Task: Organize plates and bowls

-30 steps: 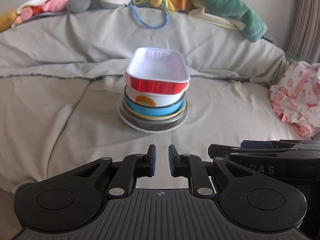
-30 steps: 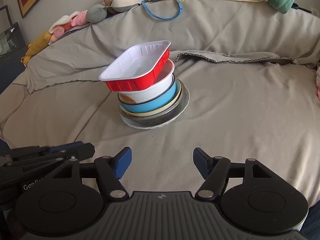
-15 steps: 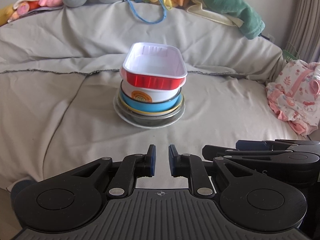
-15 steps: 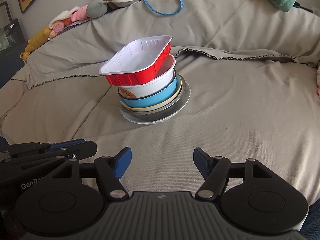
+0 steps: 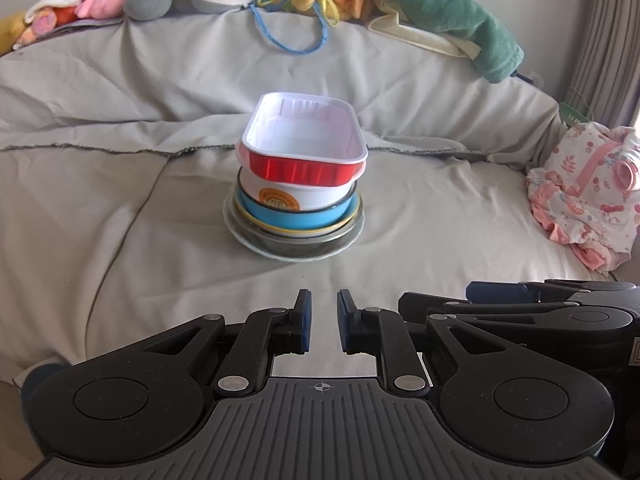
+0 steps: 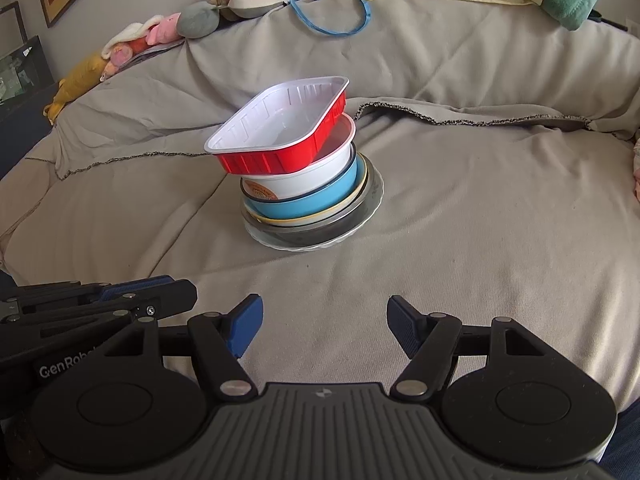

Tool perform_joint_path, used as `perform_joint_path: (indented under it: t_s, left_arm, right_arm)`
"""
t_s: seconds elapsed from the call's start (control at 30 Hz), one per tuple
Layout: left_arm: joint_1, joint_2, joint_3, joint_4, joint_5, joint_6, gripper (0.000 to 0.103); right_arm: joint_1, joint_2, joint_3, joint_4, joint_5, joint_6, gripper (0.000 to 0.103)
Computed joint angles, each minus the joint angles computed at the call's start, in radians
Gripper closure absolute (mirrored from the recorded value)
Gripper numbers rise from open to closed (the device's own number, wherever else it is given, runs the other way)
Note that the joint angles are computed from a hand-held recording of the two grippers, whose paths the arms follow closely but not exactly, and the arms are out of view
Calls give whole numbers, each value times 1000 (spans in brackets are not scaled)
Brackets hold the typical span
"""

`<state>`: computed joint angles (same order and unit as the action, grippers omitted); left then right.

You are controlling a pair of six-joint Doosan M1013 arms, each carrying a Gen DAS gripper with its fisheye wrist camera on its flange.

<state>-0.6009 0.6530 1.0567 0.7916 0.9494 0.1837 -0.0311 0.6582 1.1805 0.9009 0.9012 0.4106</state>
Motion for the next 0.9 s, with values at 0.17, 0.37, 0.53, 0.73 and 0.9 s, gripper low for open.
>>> perform_joint_path:
  t_s: [0.17, 0.37, 0.53, 0.73, 0.9]
  left_arm:
    - [-2, -2, 0, 10, 4, -8, 85]
    - [-5, -4, 3, 18, 4, -10, 85]
    - [-7, -3, 2, 20, 10, -13, 85]
    - [-9, -2, 3, 42, 20, -11, 85]
    - [-6, 4, -6, 38, 31, 1, 85]
  right_arm:
    - [0, 0, 0, 0, 0, 0, 33]
    - [-2, -3, 4, 9, 0, -6, 33]
    - [-7, -8, 10, 27, 6, -25, 33]
    - [-11, -9, 13, 38, 7, -32, 33]
    - [-14, -4, 4, 46, 20, -41, 33]
